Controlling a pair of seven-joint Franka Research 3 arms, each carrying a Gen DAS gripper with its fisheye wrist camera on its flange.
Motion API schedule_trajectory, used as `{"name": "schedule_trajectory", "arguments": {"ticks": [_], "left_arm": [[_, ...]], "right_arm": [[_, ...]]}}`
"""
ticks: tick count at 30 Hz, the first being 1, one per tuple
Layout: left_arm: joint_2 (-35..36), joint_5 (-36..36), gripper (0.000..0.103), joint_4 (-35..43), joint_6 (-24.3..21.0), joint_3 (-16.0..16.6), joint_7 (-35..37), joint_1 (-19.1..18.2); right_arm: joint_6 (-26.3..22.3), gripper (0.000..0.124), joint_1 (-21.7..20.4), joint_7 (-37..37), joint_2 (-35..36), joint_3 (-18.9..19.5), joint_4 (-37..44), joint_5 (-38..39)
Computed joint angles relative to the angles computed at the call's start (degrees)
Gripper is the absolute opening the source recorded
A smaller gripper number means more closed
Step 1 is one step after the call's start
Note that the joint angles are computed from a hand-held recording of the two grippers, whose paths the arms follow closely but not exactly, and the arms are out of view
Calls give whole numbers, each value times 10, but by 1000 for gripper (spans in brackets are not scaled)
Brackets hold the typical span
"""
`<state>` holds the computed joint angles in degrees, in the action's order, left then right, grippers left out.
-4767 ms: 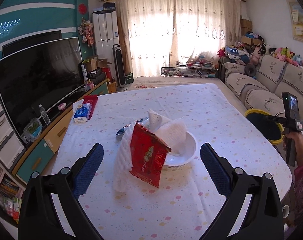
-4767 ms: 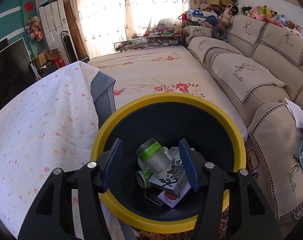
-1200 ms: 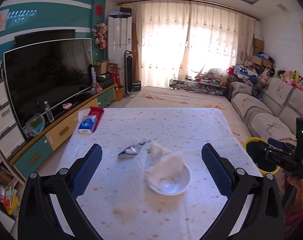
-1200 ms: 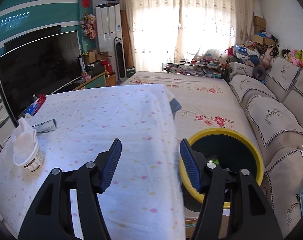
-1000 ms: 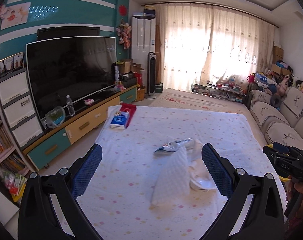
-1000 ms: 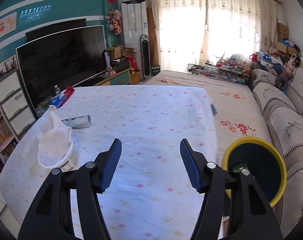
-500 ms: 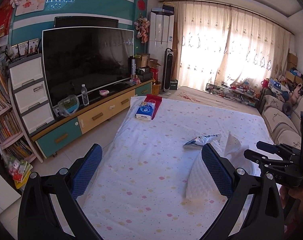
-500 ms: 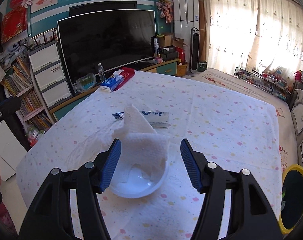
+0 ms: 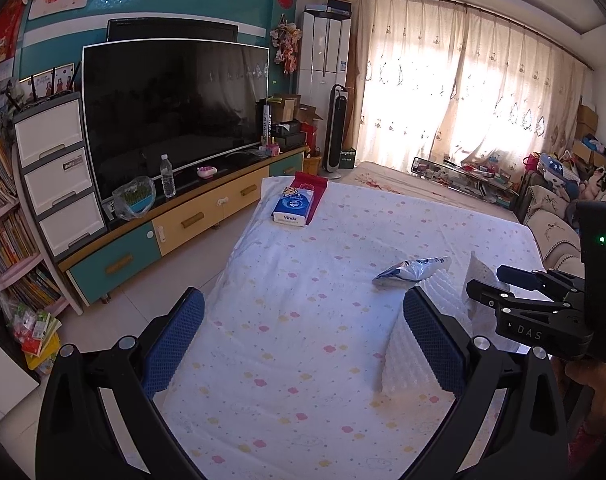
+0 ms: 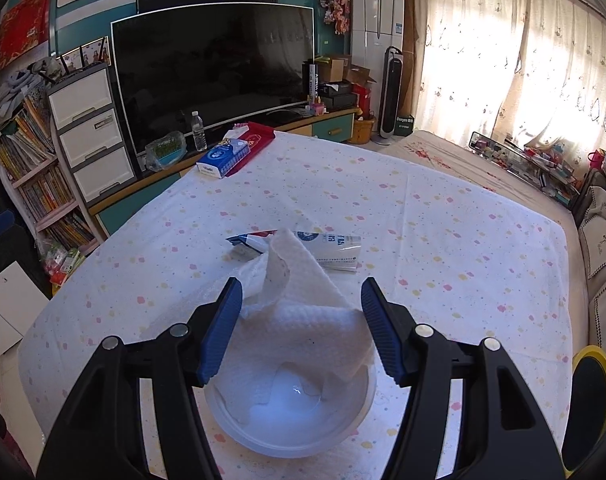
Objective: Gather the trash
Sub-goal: 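Grasp the white tissue in the bowl with the right gripper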
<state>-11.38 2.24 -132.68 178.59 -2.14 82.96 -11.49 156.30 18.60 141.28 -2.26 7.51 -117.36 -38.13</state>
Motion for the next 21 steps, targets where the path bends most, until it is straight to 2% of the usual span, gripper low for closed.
{"name": "schedule_trajectory", "arguments": {"ticks": [4,6,7,8,13,21], "left_arm": [[5,3,98,3,-1,-5,-3,2],[5,9,98,3,-1,-11,-9,8],[5,13,98,3,-1,-15,-13,11],[4,16,98,2,-1,-16,-16,13],[5,27,98,3,0,-21,-33,20],[5,38,98,3,-1,-21,-40,20]], "right_arm": [[3,38,2,-27,6,-3,4,25],[4,24,3,-47,8,-5,5,49],[6,8,4,-55,9,-5,6,60],[12,1,4,-61,8,-7,2,69],[43,1,-7,-27,-19,-3,-19,47],[67,1,-47,0,-67,27,-32,22]]}}
